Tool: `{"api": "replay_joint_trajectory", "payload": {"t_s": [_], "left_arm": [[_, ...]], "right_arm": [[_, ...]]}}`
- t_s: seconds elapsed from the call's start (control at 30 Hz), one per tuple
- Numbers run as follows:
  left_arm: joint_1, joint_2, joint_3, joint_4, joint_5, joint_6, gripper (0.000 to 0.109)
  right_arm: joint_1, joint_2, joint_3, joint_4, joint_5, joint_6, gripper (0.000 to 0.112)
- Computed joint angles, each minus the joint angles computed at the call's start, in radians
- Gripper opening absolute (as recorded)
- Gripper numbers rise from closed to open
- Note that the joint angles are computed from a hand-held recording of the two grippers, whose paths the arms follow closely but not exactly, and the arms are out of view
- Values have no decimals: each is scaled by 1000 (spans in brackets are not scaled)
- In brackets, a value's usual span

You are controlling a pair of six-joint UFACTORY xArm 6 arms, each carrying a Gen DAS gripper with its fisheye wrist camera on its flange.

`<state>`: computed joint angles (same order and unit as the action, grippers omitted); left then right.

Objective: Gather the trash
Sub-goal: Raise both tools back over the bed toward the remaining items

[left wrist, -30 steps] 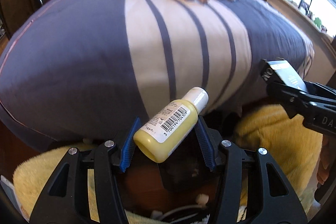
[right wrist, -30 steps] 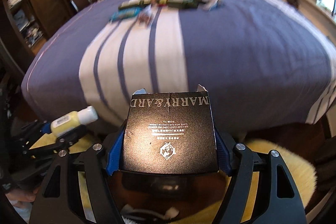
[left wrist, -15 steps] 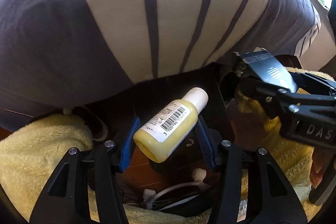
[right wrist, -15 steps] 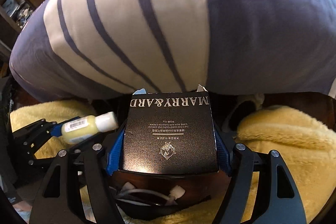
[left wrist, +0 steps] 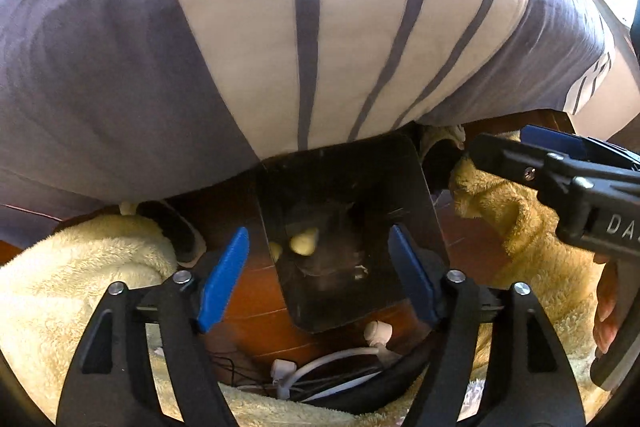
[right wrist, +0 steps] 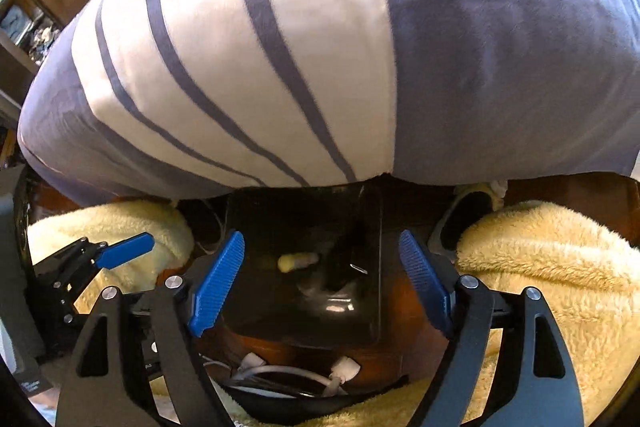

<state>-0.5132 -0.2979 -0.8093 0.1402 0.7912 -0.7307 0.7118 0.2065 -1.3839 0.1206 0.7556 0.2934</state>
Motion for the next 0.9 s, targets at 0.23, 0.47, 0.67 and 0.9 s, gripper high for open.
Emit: {"api": "replay_joint_trajectory", "payload": {"t_s": [0.23, 0.47, 0.67, 0.9], "left_arm": [[-7, -58, -21, 83, 17, -50, 85], [21, -113, -49, 163, 34, -60, 87], [79, -116, -122, 241, 36, -45, 87], [150, -30, -254, 325, 43, -36, 91]], "right_arm": [[-12, -61, 20, -115, -45, 85, 92], [-54, -113, 20, -188, -97, 135, 92], [-89, -71, -68, -222, -101, 135, 92], [-80, 60, -284, -207, -100, 76, 92]]}}
